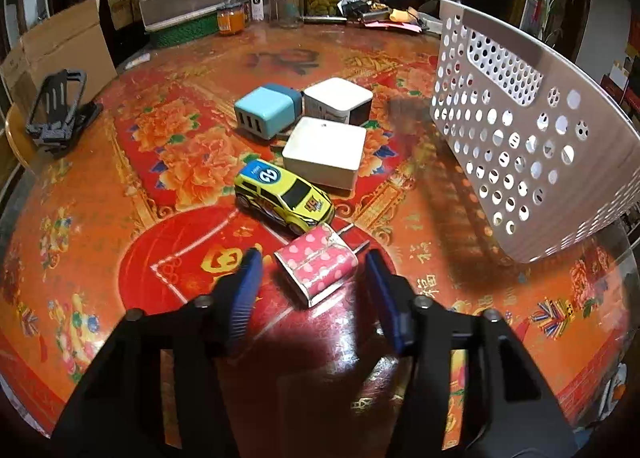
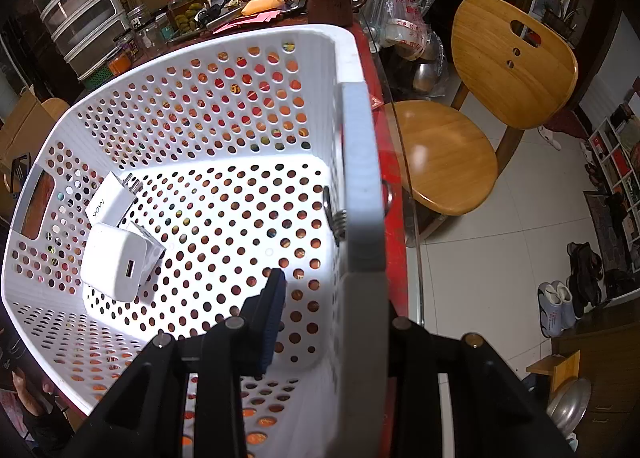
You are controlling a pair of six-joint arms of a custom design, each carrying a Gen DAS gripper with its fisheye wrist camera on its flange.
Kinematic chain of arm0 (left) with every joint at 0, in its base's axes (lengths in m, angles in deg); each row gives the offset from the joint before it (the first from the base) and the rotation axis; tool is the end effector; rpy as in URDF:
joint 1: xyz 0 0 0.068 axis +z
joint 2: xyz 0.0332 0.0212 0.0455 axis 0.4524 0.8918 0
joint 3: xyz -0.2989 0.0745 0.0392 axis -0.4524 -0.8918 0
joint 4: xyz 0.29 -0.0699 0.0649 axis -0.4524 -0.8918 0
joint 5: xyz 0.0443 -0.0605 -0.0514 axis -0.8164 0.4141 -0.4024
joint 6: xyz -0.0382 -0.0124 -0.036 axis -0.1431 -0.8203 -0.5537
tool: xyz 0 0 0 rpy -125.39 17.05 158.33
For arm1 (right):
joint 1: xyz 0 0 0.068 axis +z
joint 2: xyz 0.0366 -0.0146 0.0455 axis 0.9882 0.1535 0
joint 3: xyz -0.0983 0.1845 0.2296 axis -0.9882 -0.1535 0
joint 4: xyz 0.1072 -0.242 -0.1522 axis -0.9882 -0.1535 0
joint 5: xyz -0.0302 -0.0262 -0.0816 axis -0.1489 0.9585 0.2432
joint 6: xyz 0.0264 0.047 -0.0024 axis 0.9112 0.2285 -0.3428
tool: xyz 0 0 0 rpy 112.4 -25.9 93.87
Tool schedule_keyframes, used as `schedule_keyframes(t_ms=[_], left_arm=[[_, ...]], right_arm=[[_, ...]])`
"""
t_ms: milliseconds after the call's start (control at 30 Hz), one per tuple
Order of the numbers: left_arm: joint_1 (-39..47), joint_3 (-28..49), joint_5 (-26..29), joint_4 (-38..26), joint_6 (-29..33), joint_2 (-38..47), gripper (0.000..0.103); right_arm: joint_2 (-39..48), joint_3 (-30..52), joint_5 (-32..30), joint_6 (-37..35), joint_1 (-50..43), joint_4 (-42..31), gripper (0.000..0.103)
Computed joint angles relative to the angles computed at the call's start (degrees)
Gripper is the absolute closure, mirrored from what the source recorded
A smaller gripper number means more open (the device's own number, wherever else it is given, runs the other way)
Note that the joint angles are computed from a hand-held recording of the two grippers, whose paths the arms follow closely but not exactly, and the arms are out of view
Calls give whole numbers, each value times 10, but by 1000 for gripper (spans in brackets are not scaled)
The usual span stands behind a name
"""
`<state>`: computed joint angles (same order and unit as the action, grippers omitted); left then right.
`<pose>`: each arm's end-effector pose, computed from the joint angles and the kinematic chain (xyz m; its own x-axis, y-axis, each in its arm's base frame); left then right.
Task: Organize rigid objects
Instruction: 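Return the left tool and grasp the pink patterned box, then carry the pink box into the basket and open the left tool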
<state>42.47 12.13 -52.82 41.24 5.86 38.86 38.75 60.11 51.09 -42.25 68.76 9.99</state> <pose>0.1609 0.0449 0.1738 -0.7446 -0.2514 -0.6184 -0.3006 0.9534 -0.0257 0.3298 -0.0612 0.2645 -0.8673 -0.2887 -0.4056 -0.3611 0.9256 0.1132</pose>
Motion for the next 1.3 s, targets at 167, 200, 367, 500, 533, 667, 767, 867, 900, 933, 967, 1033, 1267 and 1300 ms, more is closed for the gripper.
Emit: schedule_keyframes(t_ms=[167, 200, 367, 500, 533, 667, 767, 867, 900, 933, 967, 1033, 1267, 1300], left_arm=[[22, -8, 33, 7, 8, -14, 67], [49, -11, 63, 6, 16, -24, 67], [75, -32, 87, -6, 23, -113, 67], [83, -36, 76, -19, 13, -150, 67], [87, -34, 72, -19, 8, -147, 67], [80, -12, 45, -19, 1, -135, 67], [81, 34, 54, -23, 7, -116, 67], [72, 101, 66, -29, 10, -77, 67], [60, 118, 52, -31, 8, -71, 67], [39, 141, 35, -35, 5, -56, 67], [15, 169, 28, -45, -2, -37, 67], [-46, 209, -13, -59, -21, -6, 67], [-264, 299, -172, -61, -88, 119, 67], [-286, 308, -188, -58, -96, 135, 67]], right_arm=[[1, 2, -1, 1, 1, 0, 71], [1, 1, -1, 1, 2, 1, 71], [2, 2, -5, 0, 2, 2, 71], [0, -1, -4, 1, 3, 7, 71], [-1, -2, -4, 1, 3, 8, 71], [-2, -3, -6, 0, 3, 9, 71], [-2, -3, -3, -1, 4, 9, 71], [-2, -3, -4, -1, 4, 8, 71], [-2, -3, -4, -1, 4, 8, 71], [-2, -3, -4, 0, 4, 9, 71], [-2, -3, -4, 0, 4, 9, 71], [-2, -3, -5, 1, 4, 9, 71], [0, -3, -6, 1, 4, 9, 71], [-1, -4, -6, 1, 4, 10, 71]])
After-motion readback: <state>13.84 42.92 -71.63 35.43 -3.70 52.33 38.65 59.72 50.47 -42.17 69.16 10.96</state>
